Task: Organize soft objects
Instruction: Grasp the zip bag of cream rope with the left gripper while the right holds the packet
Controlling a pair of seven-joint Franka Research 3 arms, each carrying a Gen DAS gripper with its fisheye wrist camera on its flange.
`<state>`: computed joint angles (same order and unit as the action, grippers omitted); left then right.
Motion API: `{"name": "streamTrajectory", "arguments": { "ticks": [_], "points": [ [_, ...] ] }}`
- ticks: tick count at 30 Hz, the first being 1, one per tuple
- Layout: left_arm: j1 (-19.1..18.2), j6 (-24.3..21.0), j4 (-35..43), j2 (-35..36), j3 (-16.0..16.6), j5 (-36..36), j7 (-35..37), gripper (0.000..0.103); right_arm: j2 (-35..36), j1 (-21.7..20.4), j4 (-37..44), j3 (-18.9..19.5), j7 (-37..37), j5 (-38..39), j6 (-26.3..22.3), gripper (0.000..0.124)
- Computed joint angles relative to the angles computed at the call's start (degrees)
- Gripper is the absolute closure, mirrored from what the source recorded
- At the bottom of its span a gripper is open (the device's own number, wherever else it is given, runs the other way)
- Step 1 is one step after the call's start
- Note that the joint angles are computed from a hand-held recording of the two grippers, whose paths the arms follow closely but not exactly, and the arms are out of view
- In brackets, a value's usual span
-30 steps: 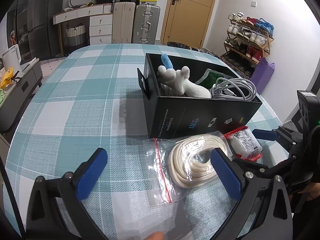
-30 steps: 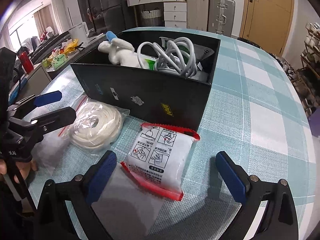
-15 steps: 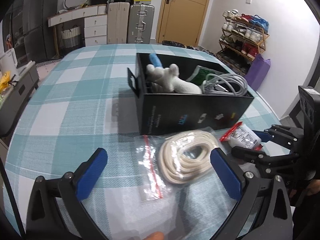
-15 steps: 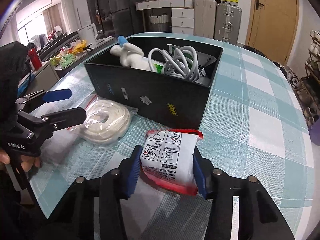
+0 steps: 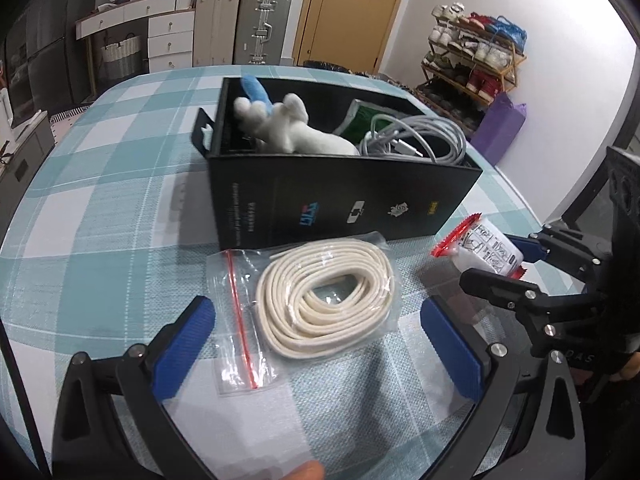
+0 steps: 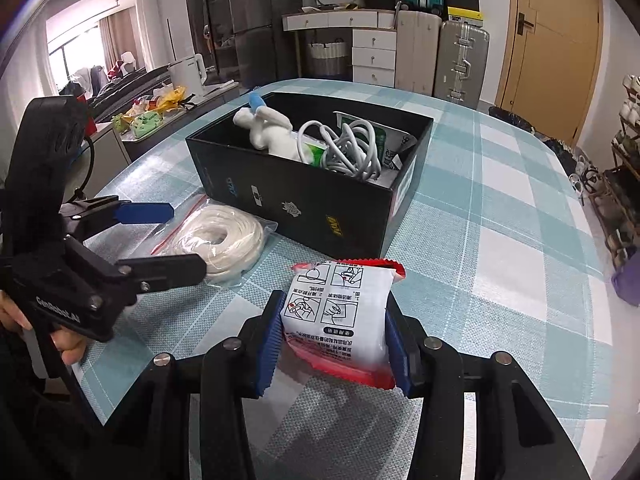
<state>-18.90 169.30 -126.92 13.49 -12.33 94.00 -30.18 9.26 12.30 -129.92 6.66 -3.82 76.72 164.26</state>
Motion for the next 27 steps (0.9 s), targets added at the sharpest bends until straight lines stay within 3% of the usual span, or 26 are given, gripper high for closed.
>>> {"name": "streamTrajectory", "arguments": {
  "ticks": [5, 13, 22, 27],
  "points": [
    [-1.2, -1.7, 0.7, 1.6, 0.2, -10.6, 10.7, 0.0, -0.3, 0.0, -0.3, 0.0, -0.3, 0.3, 0.0, 0.077],
    [-4.7, -8.4, 2.7, 3.2, 1.3, -22.7, 23.6, 0.0, -0.2, -0.1, -0.3, -0.2, -0.4, 0.4, 0.1, 0.077],
    [-6.4, -8.4, 3.1, 3.4, 3.2, -23.5, 24.9, 0.002, -0.1, -0.2, -0.3, -0.2, -1.0, 0.7, 0.1, 0.077],
    [-6.6, -7.7, 2.5, 2.7, 3.4, -20.4, 24.0, 0.02, -0.3, -0.2, -0.4, -0.2, -1.4, 1.0, 0.0, 0.077]
  ]
}}
